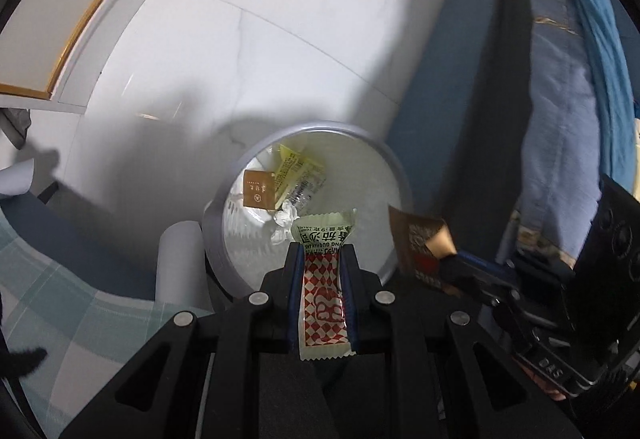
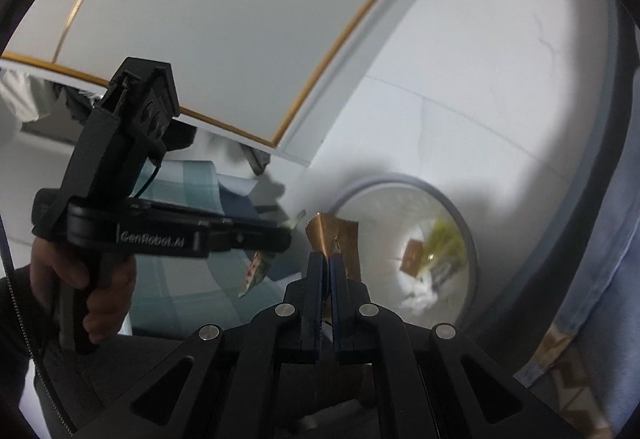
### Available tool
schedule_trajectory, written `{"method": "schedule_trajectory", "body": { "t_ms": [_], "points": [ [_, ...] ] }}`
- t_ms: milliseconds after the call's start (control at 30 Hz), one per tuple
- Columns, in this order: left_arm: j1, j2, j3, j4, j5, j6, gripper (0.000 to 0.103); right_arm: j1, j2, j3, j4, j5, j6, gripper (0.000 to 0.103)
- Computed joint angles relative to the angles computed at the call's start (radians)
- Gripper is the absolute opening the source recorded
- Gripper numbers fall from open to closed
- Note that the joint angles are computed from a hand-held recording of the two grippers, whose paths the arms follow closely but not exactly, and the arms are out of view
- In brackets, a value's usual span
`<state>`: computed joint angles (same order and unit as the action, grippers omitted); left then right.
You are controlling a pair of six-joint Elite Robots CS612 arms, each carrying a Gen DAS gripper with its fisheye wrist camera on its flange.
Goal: Collect trash
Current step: 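Open both grippers to drop the wrappers into the white trash bin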
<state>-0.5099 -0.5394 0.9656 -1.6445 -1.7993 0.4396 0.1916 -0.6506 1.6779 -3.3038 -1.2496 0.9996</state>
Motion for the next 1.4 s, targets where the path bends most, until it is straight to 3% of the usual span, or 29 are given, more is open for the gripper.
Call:
{"method": "schedule_trajectory", "body": {
  "t_ms": [267,600,667,733,767,1067,1167,1233,1400],
  "points": [
    [-0.001,0.043,-0.050,0.075,0.004,-0.032,0.014,0.003,0.010,-0.025,0.079,0.019,0.015,0.008],
    [-0.006,0.048,-0.042,0.097,0.033,-0.025,0.016,0.018,0.012,-0.045,0.124,-0.009,-0.017,0.014],
    [-0.006,0.048,-0.041,0.089,0.034,-0.036,0.020,0.017,0.013,-0.045,0.124,0.000,-0.015,0.014],
    [-0.005,0.045,-0.036,0.070,0.036,-0.054,0.038,0.017,0.008,-0.042,0.134,-0.002,-0.018,0.014],
    [-0.005,0.042,-0.032,0.056,0.039,-0.063,0.042,0.017,0.007,-0.041,0.133,-0.004,-0.020,0.014],
    [-0.004,-0.042,0.057,-0.165,0.056,-0.068,0.047,0.021,-0.029,-0.018,0.120,-0.057,-0.040,0.024],
    [0.001,-0.094,0.120,-0.305,0.045,-0.088,0.051,0.027,-0.049,-0.019,0.123,-0.097,-0.077,0.036],
    [0.002,-0.132,0.175,-0.418,0.052,-0.111,0.060,0.032,-0.063,-0.017,0.101,-0.134,-0.099,0.040],
    [0.016,-0.211,0.267,-0.641,0.036,-0.175,0.066,0.044,-0.098,-0.010,0.043,-0.223,-0.151,0.050]
  ]
}}
